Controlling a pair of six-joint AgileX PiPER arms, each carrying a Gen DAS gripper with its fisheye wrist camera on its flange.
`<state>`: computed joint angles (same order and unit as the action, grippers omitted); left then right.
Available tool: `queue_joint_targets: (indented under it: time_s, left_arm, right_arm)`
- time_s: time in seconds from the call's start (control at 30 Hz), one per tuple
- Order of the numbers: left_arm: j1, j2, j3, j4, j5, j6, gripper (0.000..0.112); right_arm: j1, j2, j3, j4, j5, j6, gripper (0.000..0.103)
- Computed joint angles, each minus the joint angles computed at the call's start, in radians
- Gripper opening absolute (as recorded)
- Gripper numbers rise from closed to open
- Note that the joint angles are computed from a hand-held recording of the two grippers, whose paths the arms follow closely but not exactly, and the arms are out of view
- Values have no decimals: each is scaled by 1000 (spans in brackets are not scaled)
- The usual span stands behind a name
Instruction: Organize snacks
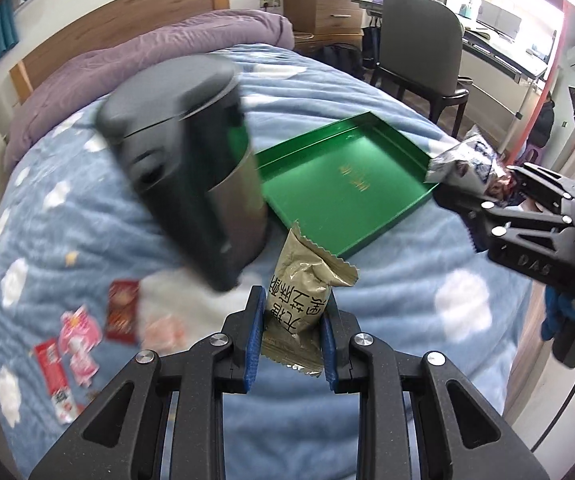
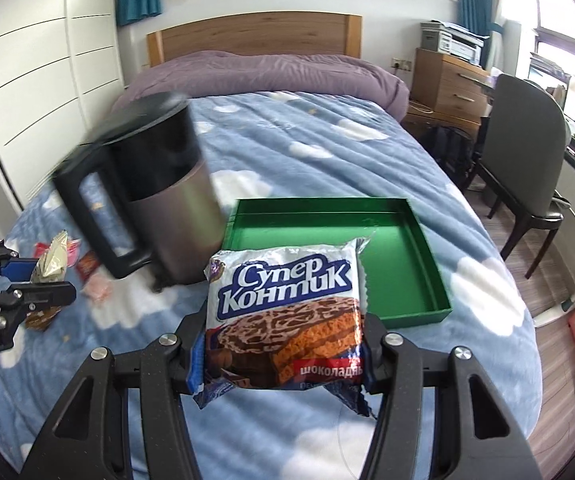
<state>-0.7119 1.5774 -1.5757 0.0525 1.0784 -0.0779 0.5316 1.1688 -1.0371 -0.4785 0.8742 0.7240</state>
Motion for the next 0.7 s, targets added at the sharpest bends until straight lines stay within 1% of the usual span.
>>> queue_joint_targets:
  time_s: [0.17,0.33,0.47,0.6,0.7]
  left_arm:
    - [-43,157,-128,-6,-15,-13,22]
    - [-50,284,-225,-31,-18,-11,22]
    - [-47,359,-283,-38,-22,-5,22]
    - [-45,433,-348,-37,-19,-7,22]
    - [-50,480,-386,-11,-25,-13,22]
  right_arm:
    - [-177,58,35,73,-126,-123,62]
    - [-287,148,55,132,-243,-200,62]
    - [-342,230,59,166,-322,-249,62]
    - [-372,291,59,168,-376,-266,62]
    - [-401,345,52,177,-414,-283,62]
